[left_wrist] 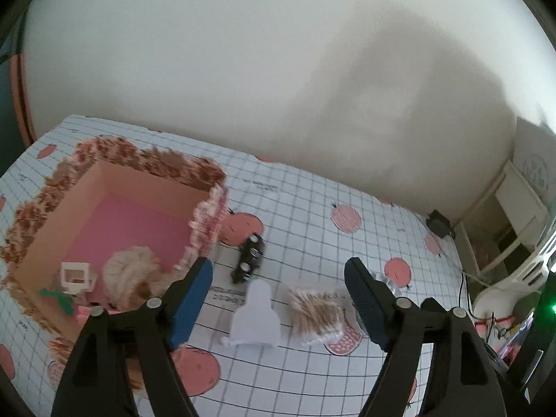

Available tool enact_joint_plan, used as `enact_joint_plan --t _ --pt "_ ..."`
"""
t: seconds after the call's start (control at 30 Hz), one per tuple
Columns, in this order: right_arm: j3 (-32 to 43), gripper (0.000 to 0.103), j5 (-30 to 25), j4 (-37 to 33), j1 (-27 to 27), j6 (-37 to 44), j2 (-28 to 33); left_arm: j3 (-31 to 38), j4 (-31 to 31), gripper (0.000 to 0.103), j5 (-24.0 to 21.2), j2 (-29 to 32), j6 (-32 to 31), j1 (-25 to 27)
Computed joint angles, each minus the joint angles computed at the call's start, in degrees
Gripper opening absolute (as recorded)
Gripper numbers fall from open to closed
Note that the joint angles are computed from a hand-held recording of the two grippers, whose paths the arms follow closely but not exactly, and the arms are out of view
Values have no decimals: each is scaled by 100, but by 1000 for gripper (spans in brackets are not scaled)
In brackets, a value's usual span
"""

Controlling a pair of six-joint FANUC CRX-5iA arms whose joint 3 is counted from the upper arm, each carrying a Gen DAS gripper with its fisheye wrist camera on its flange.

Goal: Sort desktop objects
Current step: 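Move both tools toward the cotton swab bag and crumpled paper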

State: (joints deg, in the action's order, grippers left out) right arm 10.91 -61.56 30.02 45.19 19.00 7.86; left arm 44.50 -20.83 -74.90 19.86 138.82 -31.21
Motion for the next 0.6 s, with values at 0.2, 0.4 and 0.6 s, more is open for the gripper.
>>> enact_joint_plan --t 0.2,0.4,0.6 --pt "5 79 -24 -360 -152 151 51 245 436 80 -46 390 -435 52" --pt "-14 91 -8 -720 -298 189 100 279 787 80 -103 653 -641 116" --pt "10 92 -41 -902 -385 178 186 260 980 80 -80 802 -700 150"
